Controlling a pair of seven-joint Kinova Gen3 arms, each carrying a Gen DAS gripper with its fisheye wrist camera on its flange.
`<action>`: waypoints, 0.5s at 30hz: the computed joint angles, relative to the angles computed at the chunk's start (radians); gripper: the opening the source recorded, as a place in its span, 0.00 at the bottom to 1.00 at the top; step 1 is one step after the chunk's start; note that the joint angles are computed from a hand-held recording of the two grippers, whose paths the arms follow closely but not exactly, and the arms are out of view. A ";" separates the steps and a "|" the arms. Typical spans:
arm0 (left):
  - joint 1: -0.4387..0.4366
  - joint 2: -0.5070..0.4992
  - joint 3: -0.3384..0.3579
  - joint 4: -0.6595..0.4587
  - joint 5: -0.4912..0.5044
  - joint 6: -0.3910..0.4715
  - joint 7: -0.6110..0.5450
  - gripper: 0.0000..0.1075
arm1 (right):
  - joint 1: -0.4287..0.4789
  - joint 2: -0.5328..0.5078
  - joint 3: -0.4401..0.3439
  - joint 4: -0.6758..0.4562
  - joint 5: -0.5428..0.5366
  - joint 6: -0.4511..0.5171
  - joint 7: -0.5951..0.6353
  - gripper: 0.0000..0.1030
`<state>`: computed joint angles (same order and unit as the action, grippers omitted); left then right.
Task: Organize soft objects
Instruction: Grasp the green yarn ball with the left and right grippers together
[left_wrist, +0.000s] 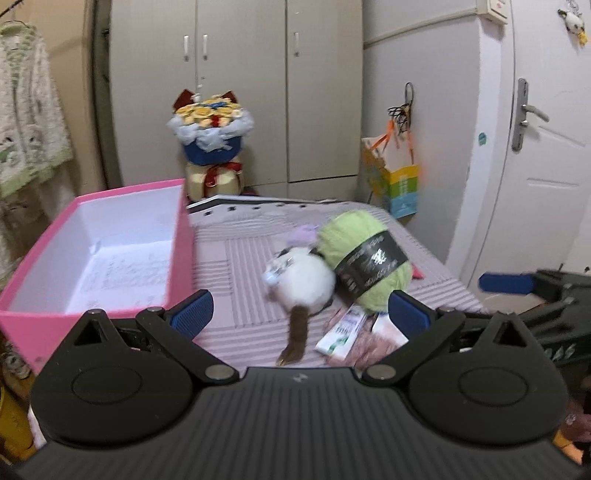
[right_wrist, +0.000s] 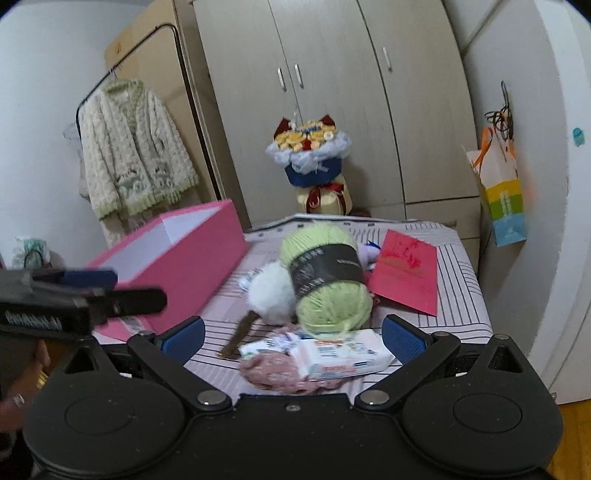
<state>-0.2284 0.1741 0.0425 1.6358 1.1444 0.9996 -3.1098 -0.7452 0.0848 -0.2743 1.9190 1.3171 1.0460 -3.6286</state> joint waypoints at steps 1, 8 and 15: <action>0.009 0.005 0.006 0.001 0.010 -0.019 -0.001 0.95 | 0.007 0.006 0.006 -0.001 0.000 -0.009 0.018 1.00; 0.037 0.112 0.059 -0.082 0.042 0.015 0.034 0.94 | 0.060 0.041 0.053 0.009 0.068 -0.081 0.076 1.00; 0.060 0.221 0.132 -0.180 -0.011 0.066 0.147 0.83 | 0.145 0.068 0.090 0.058 0.236 -0.243 -0.047 0.96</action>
<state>-0.1681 0.3949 0.1748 1.4561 1.1338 1.0659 -2.9631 -0.5999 0.1526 -0.1843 1.9774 1.5527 0.8031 -3.6761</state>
